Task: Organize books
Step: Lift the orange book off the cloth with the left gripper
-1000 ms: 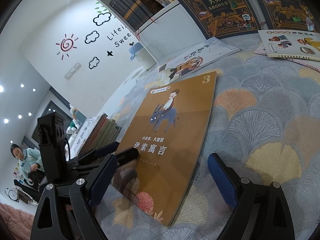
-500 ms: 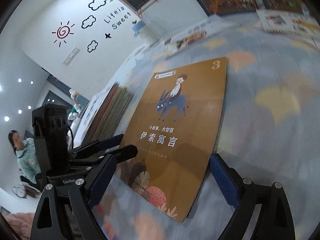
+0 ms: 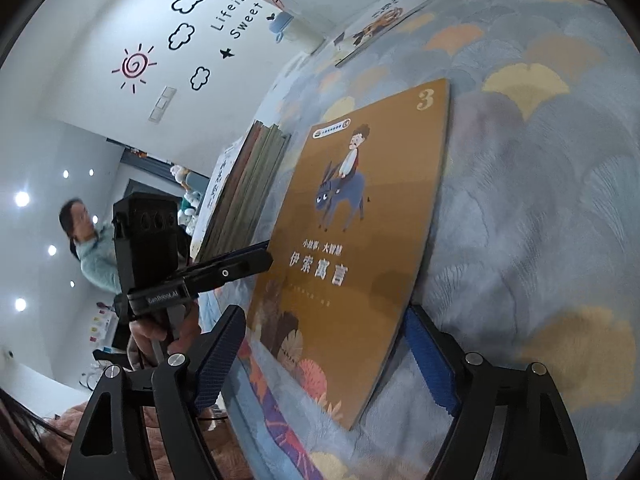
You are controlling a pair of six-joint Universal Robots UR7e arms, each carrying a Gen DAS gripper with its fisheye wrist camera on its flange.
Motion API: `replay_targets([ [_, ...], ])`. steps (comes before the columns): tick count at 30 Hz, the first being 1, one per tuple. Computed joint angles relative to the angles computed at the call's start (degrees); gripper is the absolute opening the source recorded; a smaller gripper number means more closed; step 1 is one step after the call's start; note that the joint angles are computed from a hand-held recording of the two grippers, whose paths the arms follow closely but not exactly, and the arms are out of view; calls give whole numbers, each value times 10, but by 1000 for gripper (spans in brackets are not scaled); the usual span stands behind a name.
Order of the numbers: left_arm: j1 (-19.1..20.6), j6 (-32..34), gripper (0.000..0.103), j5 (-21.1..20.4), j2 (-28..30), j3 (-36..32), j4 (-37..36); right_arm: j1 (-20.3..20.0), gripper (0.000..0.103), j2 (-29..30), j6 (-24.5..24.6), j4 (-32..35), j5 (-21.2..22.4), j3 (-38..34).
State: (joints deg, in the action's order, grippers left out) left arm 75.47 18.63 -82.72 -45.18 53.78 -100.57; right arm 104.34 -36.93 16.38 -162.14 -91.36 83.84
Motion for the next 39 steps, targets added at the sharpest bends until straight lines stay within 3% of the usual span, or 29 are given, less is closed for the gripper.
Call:
replay_targets([
  [4,2,-12,41,-8,11,-19,11,-9,79,9,-20,30,24,-28],
  [6,1,-12,39,-5,12,-16,6,-14,71,13,-26,43,30,-39],
  [9,-5,-5,38,10,5,3,-16,-21,51,15,-31,39,33,-42],
  [11,-9,4,38,19,0,18,-34,-31,23,14,-26,31,42,-37],
  [13,-9,5,38,20,-1,20,-40,-44,8,10,-22,5,60,-18],
  [15,-8,6,38,17,0,19,-42,-61,7,8,-31,-44,114,4],
  [16,-8,7,38,17,1,18,-43,-63,7,8,-32,-55,121,8],
  [20,-10,14,38,22,-2,26,-54,-56,8,16,-36,-44,96,-12],
  [25,-10,26,38,27,-11,48,-83,-63,8,28,-9,-21,115,-45],
  [31,-5,-20,39,7,3,17,-58,-27,11,27,-28,11,17,-62],
  [39,-16,-17,39,21,-9,40,-74,11,12,12,-57,1,-50,-46],
])
